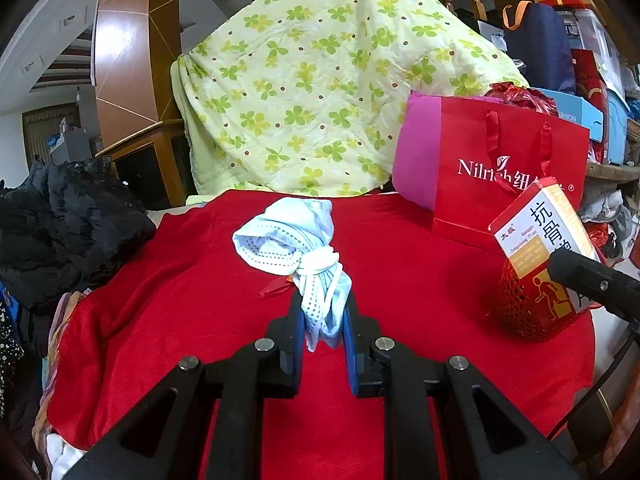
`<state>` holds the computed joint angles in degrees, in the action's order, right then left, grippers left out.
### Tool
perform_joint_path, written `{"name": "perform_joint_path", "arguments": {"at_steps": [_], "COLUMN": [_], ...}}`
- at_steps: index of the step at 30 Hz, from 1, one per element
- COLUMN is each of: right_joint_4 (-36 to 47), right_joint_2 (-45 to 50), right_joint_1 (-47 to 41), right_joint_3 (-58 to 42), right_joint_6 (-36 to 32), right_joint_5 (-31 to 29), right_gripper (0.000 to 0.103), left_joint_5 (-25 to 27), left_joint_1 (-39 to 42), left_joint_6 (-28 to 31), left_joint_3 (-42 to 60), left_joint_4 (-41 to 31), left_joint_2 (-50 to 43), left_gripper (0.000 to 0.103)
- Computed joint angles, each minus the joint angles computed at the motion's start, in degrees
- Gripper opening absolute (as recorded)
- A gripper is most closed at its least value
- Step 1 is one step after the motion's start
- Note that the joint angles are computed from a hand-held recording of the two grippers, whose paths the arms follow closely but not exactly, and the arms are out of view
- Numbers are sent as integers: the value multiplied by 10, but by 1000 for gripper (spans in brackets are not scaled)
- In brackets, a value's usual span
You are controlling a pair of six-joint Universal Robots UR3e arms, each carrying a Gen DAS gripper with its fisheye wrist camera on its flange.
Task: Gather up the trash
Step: 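Lift both held items and carry them over the red mesh basket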
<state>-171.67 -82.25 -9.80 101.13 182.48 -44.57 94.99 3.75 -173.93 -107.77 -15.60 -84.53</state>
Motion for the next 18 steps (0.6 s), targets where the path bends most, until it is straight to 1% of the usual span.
{"name": "perform_joint_path", "arguments": {"at_steps": [18], "right_joint_4": [-14], "right_joint_2": [-23], "right_joint_1": [-18], "right_joint_3": [27], "right_joint_6": [-1], "right_joint_5": [10], "right_gripper": [53], "left_joint_5": [19], "left_joint_1": [-24], "left_joint_6": [-2], "left_joint_3": [6], "left_joint_4": [-6], "left_joint_2": [-7], "left_gripper": [18]}}
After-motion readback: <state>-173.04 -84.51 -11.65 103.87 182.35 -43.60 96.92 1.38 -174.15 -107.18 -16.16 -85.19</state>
